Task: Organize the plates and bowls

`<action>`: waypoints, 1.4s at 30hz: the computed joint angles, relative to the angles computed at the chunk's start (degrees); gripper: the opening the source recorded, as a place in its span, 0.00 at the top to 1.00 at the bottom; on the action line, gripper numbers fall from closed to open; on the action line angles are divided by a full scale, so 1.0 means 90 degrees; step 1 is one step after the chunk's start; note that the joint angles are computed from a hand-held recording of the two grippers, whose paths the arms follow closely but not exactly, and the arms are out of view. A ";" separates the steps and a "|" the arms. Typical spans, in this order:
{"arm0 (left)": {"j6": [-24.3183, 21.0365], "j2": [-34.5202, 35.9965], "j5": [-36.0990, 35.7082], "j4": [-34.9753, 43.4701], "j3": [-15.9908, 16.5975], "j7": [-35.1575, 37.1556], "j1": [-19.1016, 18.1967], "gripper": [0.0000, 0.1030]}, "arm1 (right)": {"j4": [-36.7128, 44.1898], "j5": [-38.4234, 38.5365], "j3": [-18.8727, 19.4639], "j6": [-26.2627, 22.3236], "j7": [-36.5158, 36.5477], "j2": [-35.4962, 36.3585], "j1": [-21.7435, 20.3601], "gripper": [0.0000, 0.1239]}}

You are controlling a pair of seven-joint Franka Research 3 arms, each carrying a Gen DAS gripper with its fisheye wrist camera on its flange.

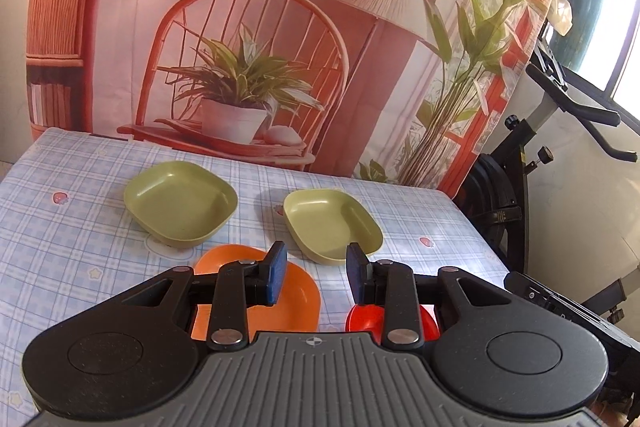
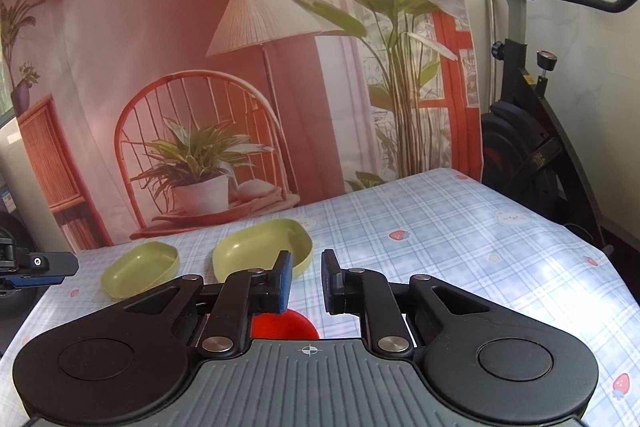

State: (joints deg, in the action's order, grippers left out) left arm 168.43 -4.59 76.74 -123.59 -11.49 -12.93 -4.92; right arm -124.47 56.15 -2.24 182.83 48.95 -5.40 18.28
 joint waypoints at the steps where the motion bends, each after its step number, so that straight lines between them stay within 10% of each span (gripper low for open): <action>1: -0.0051 -0.0158 -0.0048 -0.0067 0.0002 0.0063 -0.0007 0.67 | 0.0112 0.0346 -0.0123 -0.0010 -0.0375 -0.0032 0.0135 0.88; 17: -0.0691 -0.1375 -0.0984 -0.0557 -0.0193 0.1576 0.0572 0.66 | 0.1720 0.3340 0.0218 -0.0063 -0.4288 0.0315 -0.0137 0.87; 27: -0.0862 -0.0920 -0.0924 -0.0040 -0.0250 0.1992 0.0928 0.66 | 0.2017 0.2111 0.0581 -0.0194 -0.3404 0.0918 -0.0511 0.87; 42: 0.0108 0.2104 -0.1179 0.2112 0.0755 0.2407 -0.0026 0.66 | 0.3112 -0.1276 0.0510 -0.1163 -0.0566 0.2800 -0.0963 0.84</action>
